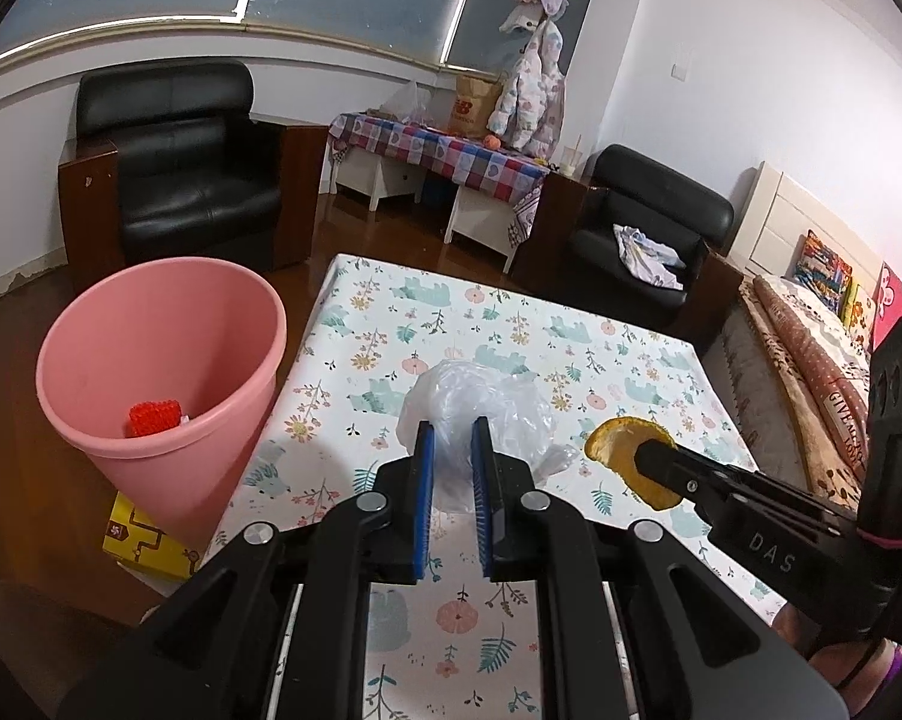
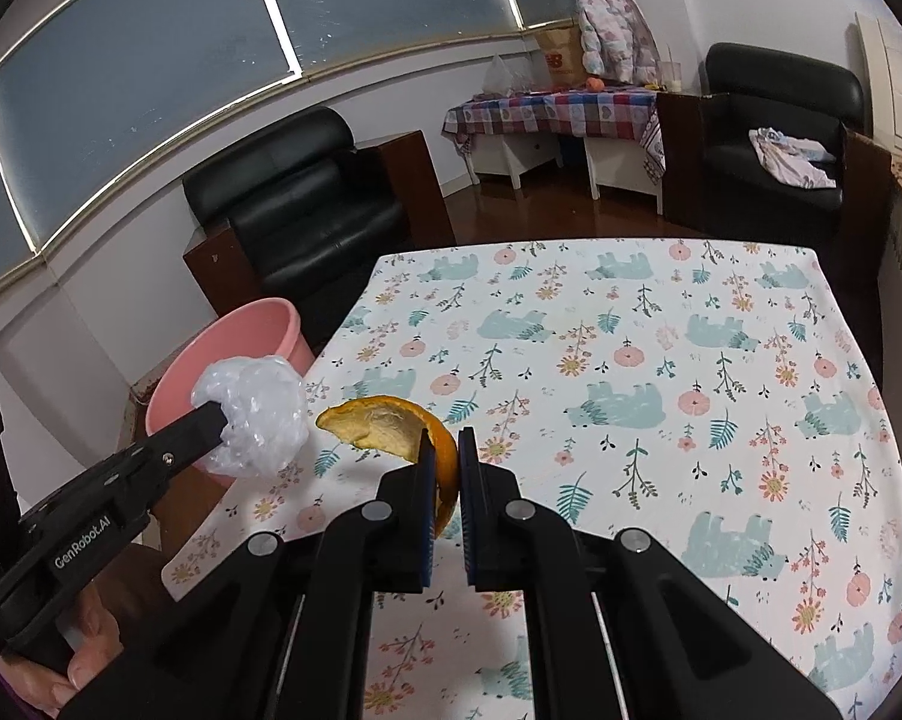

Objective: Collect trash
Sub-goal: 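Carry the clear bag and orange peel with both tools over the pink bucket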

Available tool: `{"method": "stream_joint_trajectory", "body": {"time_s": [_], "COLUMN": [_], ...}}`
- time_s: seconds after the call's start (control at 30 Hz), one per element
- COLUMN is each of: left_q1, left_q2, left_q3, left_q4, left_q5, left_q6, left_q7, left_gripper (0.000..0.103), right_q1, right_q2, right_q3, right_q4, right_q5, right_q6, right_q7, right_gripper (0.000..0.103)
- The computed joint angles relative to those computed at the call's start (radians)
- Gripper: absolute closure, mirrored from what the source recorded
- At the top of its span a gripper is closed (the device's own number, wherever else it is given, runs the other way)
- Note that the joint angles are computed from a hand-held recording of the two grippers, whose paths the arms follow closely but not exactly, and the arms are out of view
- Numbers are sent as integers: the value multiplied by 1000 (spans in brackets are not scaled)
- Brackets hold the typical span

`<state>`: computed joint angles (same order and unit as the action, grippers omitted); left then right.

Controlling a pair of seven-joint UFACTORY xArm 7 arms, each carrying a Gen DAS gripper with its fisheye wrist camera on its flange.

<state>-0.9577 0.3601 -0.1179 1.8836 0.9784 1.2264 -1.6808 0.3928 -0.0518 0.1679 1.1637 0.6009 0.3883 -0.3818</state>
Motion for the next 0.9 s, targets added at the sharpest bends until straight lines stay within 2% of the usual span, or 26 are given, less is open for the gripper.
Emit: {"method": "stream_joint_trajectory", "body": {"time_s": [0.43, 0.9], "left_q1": [-47, -69], "left_q2": [-12, 28], "left_q3": [-8, 12], "left_q4": [31, 85], "left_q5": [70, 81], "left_q6": [92, 178], "left_q7": [-18, 13], "left_gripper": [92, 91], "right_q1": [38, 58], "right_q2": [-70, -16], "right_q3": [-10, -2], "right_q4": [-21, 37], "right_q5": [-2, 25], "right_q6": [-15, -12], "right_q7": [-11, -41], "right_gripper": [96, 96]}}
